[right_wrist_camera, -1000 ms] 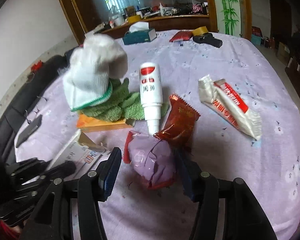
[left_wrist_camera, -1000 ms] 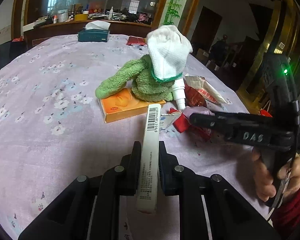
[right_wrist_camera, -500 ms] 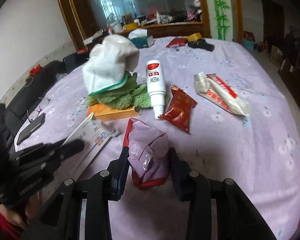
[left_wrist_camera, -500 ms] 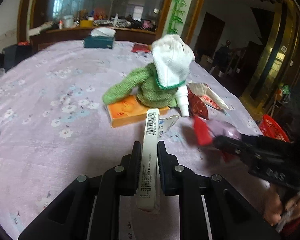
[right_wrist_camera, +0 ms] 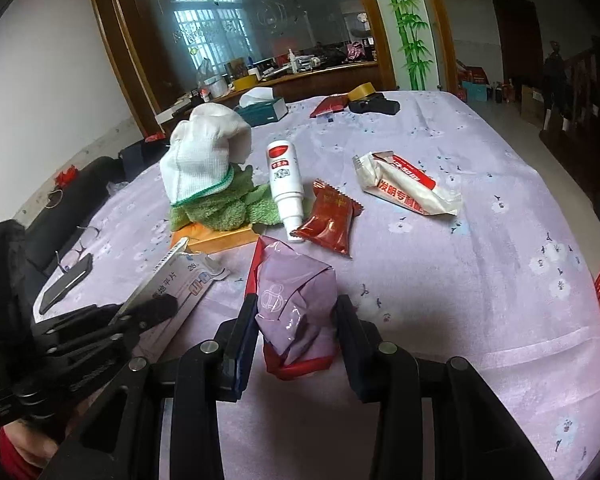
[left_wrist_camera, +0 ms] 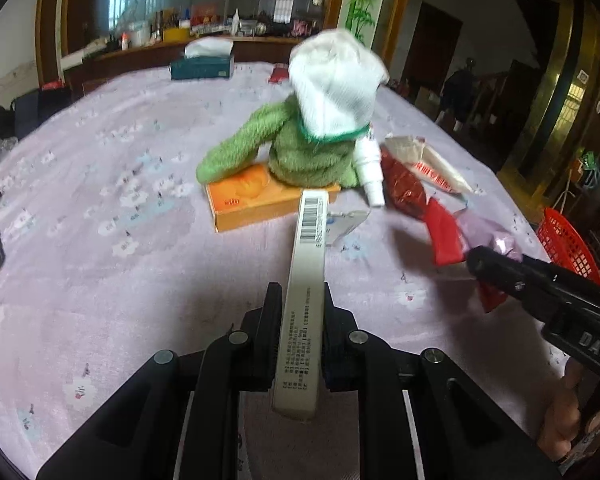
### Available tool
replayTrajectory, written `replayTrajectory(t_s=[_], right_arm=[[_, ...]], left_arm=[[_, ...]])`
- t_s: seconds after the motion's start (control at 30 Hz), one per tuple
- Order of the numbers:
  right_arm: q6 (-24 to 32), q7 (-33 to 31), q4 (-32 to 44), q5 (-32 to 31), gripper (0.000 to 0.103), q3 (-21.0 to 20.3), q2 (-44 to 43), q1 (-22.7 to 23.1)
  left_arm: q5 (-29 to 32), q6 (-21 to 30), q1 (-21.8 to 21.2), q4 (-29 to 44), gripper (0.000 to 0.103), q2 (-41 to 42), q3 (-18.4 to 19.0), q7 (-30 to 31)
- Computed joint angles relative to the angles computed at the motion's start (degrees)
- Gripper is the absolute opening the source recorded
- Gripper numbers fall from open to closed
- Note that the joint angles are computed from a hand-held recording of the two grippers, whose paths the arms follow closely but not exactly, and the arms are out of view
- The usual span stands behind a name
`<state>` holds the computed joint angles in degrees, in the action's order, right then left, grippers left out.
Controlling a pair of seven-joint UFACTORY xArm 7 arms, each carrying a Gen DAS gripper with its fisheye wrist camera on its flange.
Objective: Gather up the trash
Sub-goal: 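Lift the white box and pink bag off the table with both tools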
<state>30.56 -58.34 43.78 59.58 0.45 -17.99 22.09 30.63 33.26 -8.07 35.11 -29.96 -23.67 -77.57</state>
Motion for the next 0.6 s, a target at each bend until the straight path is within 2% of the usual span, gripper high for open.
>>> replayTrajectory(t_s=[0.1,0.23,0.43,0.6], right_arm=[[0.7,-1.4,0.0,1.5,0.041,-0.7,-0.2,0.2],[0.9,-2.5,-0.1,3.1,0.041,-0.7,-0.4,-0.2],[-6.1,-8.0,-3.3,6.5,0.041,0.7,-3.3,1.9],[-6.9,-8.8,-3.4,6.6,0.041,-0.3,-3.5,3.4]], left_arm=[[-0.6,0.1,-0.1,0.0,0.012,0.6,0.6,0.3],[2.0,0.7,1.0,0.0,0.012,-0.4,-1.4,-2.4],[5.5,1.2,1.7,-0.2,0.012,-1.9,-3.5,-5.0],[5.9,1.2,1.2,0.1,0.012,-1.5,-3.0,-4.5]])
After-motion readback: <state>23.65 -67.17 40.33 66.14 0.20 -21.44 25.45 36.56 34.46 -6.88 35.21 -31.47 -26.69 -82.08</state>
